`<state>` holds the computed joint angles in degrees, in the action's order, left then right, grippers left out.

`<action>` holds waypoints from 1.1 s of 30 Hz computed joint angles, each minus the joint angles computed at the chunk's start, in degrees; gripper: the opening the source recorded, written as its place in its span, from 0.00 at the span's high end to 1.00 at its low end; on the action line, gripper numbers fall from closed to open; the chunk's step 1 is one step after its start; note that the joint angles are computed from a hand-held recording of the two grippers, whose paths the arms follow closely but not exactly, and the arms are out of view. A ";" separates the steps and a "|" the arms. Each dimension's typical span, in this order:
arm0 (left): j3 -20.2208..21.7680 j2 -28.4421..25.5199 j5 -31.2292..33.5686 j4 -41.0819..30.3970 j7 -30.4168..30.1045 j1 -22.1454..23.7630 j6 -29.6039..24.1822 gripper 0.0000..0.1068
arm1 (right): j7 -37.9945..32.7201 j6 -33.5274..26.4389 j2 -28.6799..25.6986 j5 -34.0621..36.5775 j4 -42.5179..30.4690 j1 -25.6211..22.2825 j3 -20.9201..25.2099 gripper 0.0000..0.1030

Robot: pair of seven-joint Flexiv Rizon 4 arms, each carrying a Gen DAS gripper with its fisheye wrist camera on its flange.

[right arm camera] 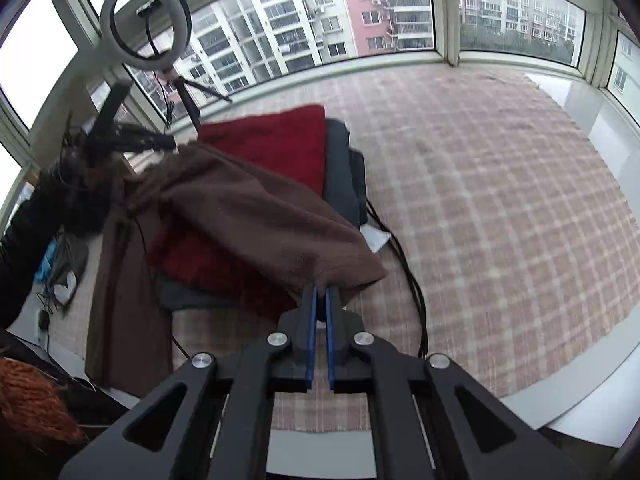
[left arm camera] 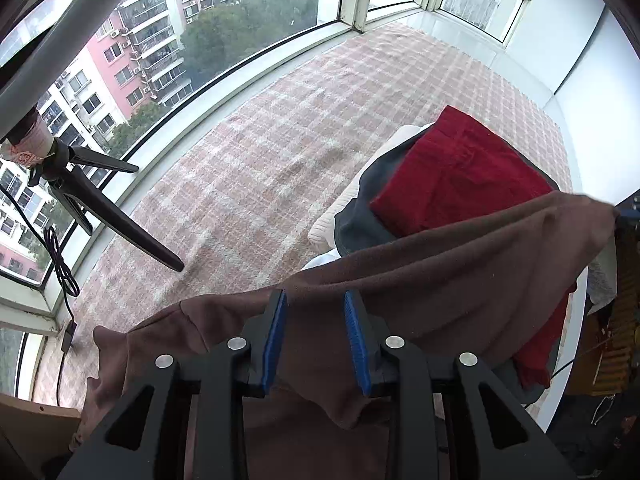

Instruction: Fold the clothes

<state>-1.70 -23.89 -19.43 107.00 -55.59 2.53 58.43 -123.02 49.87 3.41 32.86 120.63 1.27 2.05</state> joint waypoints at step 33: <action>7.33 25.01 -12.03 37.24 -1.40 -0.14 13.69 0.69 | 5.58 -3.22 -3.58 3.79 -6.99 -0.71 1.17 0.67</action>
<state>5.63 1.12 -31.47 144.23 -56.99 2.39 72.13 -117.43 46.66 -0.17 36.65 113.65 0.56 3.22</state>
